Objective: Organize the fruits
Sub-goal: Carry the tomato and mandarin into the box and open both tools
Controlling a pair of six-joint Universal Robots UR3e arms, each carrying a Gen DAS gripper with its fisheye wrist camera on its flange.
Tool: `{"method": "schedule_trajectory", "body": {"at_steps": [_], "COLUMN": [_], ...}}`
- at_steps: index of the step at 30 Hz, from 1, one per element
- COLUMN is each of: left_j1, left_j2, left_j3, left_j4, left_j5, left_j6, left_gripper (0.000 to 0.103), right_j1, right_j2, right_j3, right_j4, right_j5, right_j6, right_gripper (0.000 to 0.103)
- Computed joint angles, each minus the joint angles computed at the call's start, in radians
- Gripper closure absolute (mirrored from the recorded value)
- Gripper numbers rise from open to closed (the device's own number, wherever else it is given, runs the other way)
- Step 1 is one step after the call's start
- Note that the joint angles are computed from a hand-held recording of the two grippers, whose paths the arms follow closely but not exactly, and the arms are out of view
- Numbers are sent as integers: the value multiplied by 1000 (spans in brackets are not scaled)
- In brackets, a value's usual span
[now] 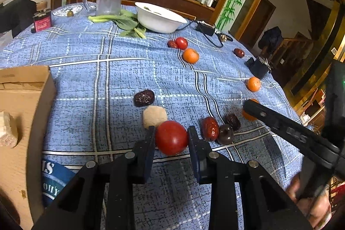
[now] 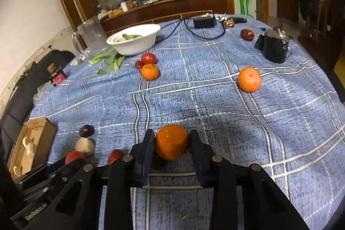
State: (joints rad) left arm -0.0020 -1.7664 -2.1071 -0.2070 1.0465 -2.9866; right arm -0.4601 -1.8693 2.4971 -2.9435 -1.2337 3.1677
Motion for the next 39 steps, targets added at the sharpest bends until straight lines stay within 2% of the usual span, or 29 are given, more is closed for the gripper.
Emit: {"method": "schedule_trajectory", "body": {"at_steps": [3, 6, 9, 11, 14, 16, 18, 21, 26, 30, 35, 39], "left_j1": [38, 107, 225, 339, 558, 674, 756, 808, 759, 735, 693, 689], "left_j2": [45, 161, 365, 521, 741, 795, 795, 700, 467, 339, 179, 122], "left_j3": [-44, -123, -216, -244, -207, -151, -103, -45, 33, 105, 204, 243], "left_j4": [-11, -65, -219, -407, -780, -947, -1025, -968, -745, -737, -756, -772], "left_j5": [-48, -118, -193, -247, -310, -322, -319, -287, -177, -137, -77, -59], "left_j6": [-2, 17, 105, 209, 423, 540, 623, 648, 565, 533, 481, 468], "left_gripper": [75, 75, 75, 75, 75, 75, 75, 75, 75, 75, 75, 75], "right_j1": [-25, 17, 96, 177, 341, 479, 589, 722, 857, 911, 988, 1022], "right_j2": [-189, -307, -353, -313, -188, -62, 37, 153, 278, 364, 535, 650], "right_j3": [40, 29, -15, -51, -126, -207, -289, -389, -492, -586, -784, -906], "right_j4": [155, 269, 332, 310, 228, 174, 154, 136, 126, 157, 235, 288], "right_j5": [58, 46, 17, -11, -81, -157, -213, -285, -353, -385, -428, -459], "right_j6": [-2, 2, 26, 72, 158, 216, 256, 303, 338, 331, 293, 268], "right_gripper": [68, 67, 67, 67, 67, 67, 67, 67, 67, 67, 67, 67]}}
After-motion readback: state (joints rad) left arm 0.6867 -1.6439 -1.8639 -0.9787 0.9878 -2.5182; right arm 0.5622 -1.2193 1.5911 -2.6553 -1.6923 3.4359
